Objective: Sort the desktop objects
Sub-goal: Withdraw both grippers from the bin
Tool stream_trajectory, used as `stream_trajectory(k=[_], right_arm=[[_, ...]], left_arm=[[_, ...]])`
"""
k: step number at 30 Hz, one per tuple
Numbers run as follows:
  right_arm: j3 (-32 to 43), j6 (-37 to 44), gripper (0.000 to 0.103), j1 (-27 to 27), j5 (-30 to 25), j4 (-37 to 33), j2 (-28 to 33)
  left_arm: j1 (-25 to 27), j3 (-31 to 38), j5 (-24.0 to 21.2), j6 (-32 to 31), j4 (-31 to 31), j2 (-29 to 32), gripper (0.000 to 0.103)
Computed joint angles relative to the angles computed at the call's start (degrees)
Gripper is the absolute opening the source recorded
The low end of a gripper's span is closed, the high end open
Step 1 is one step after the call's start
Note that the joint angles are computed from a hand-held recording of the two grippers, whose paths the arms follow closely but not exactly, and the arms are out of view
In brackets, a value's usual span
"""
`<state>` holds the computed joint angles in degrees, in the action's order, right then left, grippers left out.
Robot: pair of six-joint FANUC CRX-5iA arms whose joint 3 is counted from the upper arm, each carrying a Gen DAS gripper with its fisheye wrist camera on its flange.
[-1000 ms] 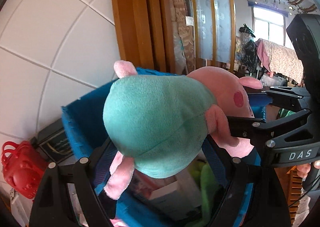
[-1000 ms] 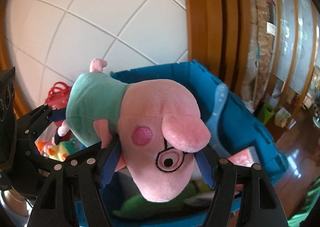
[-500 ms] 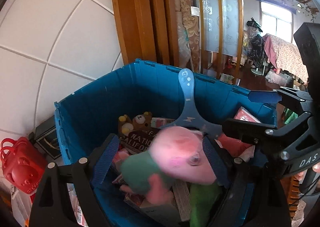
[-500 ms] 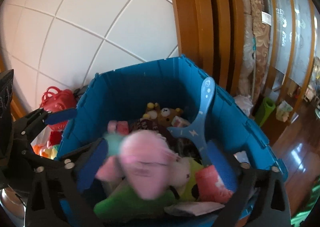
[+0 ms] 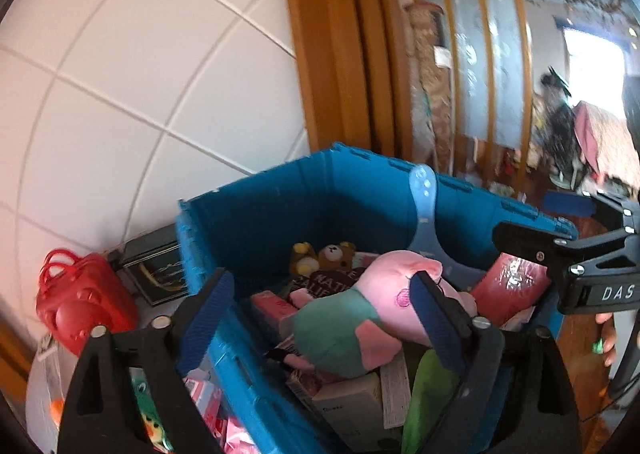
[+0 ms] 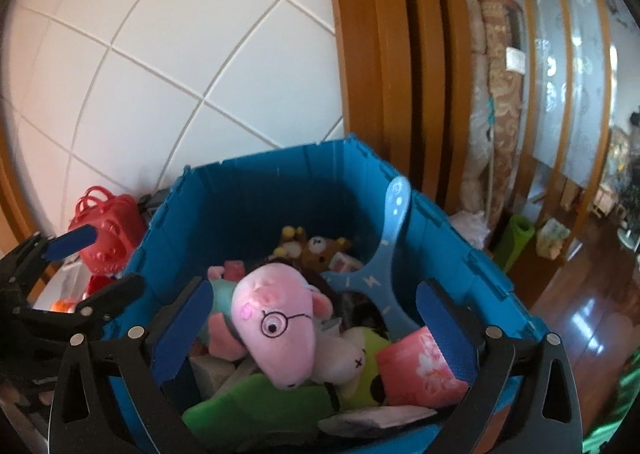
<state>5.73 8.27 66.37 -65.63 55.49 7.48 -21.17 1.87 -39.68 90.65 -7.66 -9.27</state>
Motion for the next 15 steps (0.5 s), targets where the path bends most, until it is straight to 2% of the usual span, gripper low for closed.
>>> stream_trajectory(k=[4, 10, 12, 15], right_arm=[[-0.6, -3.4, 0.103, 2.4, -2.5, 3.5, 0.7], [1.7, -6.9, 0.103, 7.3, -11.0, 8.6, 4.8], [3.0, -7.4, 0.103, 8.9, -14.1, 9.9, 6.5], [6.1, -7.6, 0.103, 11.0, -18.4, 11.2, 9.5]], left_arm=[[-0.9, -3.4, 2.4, 7.6, -6.1, -4.8, 0.099], [-6.5, -6.4, 0.7, 30.0, -26.7, -12.1, 0.102], [-4.9, -7.8, 1.2, 30.0, -25.1, -13.5, 0.102], [2.0, -12.4, 3.5, 20.0, -12.4, -16.7, 0.102]])
